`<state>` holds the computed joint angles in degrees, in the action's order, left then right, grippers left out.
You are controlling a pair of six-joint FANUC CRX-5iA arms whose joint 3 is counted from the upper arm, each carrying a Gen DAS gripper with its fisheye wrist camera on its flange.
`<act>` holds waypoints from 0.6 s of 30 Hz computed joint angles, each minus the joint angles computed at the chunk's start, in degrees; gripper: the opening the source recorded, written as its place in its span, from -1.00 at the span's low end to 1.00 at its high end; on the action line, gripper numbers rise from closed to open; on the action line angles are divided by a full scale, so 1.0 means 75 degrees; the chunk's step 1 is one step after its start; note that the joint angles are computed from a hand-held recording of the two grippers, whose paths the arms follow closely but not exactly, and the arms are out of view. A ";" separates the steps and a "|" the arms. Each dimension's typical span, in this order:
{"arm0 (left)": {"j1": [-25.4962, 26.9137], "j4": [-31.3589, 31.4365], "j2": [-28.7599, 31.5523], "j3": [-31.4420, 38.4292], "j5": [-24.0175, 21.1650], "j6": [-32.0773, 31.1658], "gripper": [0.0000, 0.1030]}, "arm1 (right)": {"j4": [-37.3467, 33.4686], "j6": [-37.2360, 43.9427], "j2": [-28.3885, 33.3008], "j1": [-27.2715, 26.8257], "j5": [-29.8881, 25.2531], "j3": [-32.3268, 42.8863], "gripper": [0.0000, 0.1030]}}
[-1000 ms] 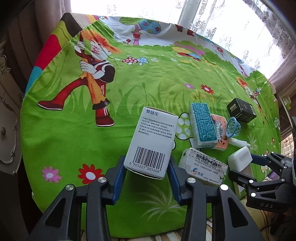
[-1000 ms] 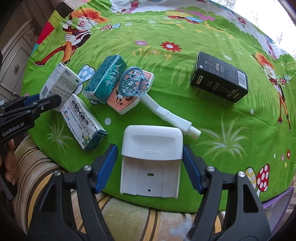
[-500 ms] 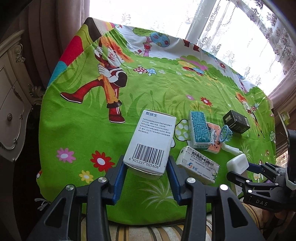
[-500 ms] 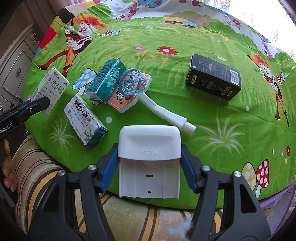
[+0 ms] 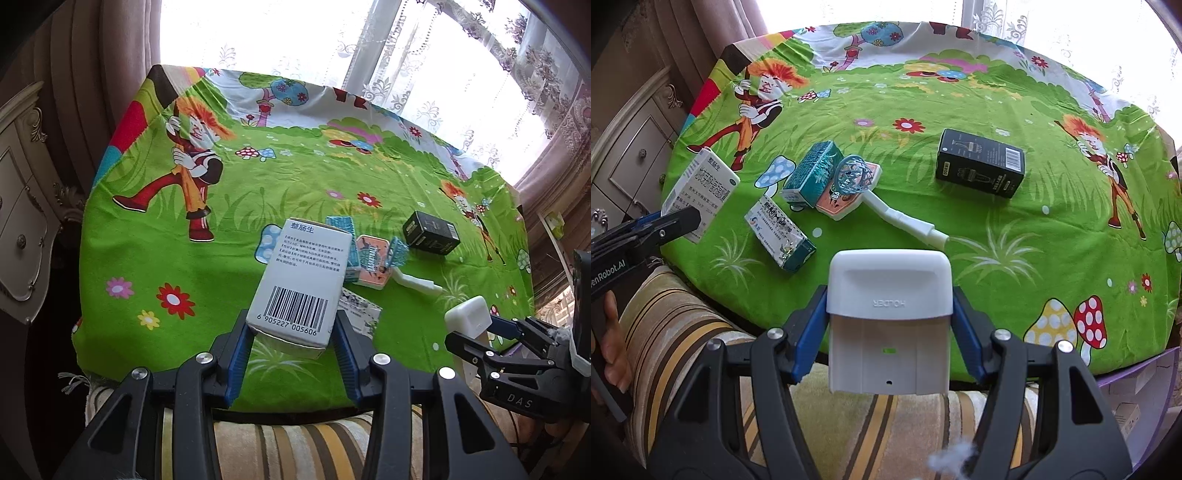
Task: Organize rigid objects
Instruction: 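Grasp the white barcode box with left tool while right tool grasps white plastic holder, then carry both items over the purple box and open both tools to drop them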
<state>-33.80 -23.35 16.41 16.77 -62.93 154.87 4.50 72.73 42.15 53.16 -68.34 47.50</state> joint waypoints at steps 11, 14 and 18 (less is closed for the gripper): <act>-0.0498 0.0261 0.0611 0.0870 0.0011 -0.0510 -0.15 | -0.0058 -0.0336 -0.1228 -0.0112 0.0919 -0.1702 0.30; -0.0605 0.0424 0.0830 0.1145 0.0085 -0.0816 -0.15 | -0.0043 -0.0487 -0.1661 -0.0202 0.1184 -0.2291 0.30; -0.0742 0.0655 0.1202 0.1638 0.0072 -0.1219 -0.15 | 0.0052 -0.0704 -0.2232 -0.0357 0.1480 -0.3070 0.30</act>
